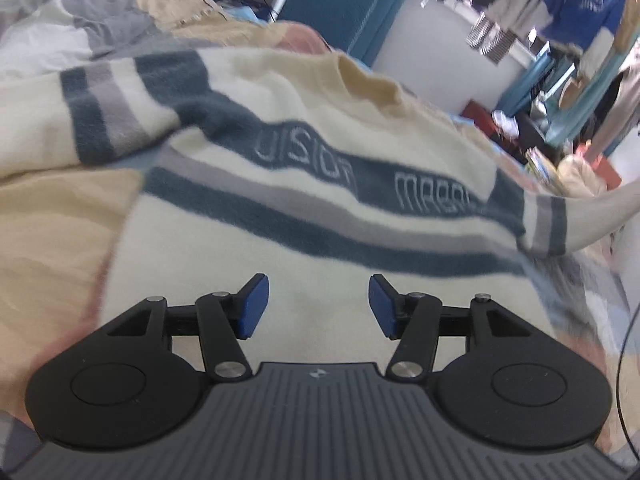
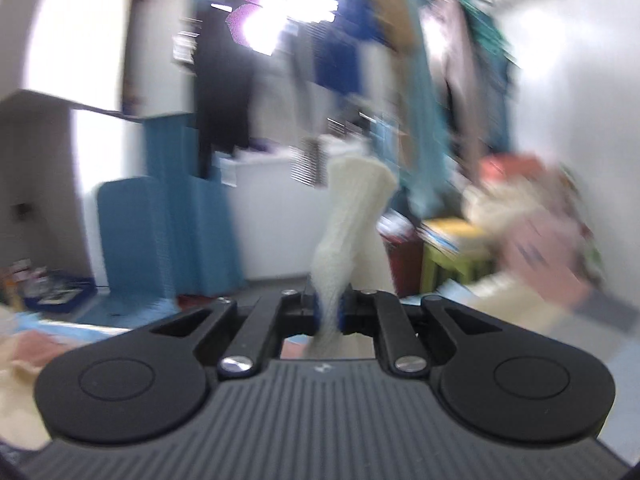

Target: Fold large clothes

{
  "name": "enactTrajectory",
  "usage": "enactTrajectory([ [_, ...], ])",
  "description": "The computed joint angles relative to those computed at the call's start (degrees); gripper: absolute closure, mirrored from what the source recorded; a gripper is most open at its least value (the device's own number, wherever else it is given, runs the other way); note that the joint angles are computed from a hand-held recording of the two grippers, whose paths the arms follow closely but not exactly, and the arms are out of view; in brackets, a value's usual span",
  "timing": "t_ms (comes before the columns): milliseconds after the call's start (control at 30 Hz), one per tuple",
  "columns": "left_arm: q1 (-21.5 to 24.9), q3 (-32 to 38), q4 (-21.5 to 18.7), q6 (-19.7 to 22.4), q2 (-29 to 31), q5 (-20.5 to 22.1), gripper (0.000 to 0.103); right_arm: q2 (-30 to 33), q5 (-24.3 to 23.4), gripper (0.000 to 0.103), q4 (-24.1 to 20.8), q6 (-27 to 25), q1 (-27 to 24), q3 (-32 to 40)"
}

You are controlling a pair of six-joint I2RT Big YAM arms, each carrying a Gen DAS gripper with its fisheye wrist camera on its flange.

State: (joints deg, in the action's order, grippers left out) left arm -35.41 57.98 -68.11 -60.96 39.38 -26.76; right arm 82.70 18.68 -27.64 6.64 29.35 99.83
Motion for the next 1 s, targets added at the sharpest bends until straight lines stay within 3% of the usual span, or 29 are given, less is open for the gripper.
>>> enactTrajectory([
  [133,0.02,0.39,-2.08,-0.67,-2.96,-2.42,0.042,1.05,-1.24,0.092,-1.46,-3.08,8.12,6.25],
  [333,-4.01,0.66,-4.72,-7.11,-8.0,-6.49,0.042,3.64,-2.5,0.092,-3.95,-7.81,19.73,11.36],
  [500,-8.75,2.05,-9.48,-11.88,-10.67,-13.66,0.041,4.91,-3.88,0.092,-4.85,-9.31,28.2,8.86],
  [600,-9.69,2.08,-11.77,-15.58,-12.64,-17.04,0.04,4.98,-4.41,0.092,-4.36,-7.18,32.79,4.14],
  [800,-8.95,0.92,-12.66,-16.33,-15.49,-19.56,0.04,6.49,-5.42,0.092,-4.24,-2.8,39.1,-4.36],
  [900,-5.76,-0.23,-9.71,-13.46,-17.05,-17.54,0.04,7.44,-4.63,0.091,-3.93,-3.05,40.77,-7.41],
  [1000,-1.59,-1.6,-5.23,-8.71,-18.45,-14.11,0.04,9.41,-7.31,0.09,-8.8,1.58,40.89,-6.46],
])
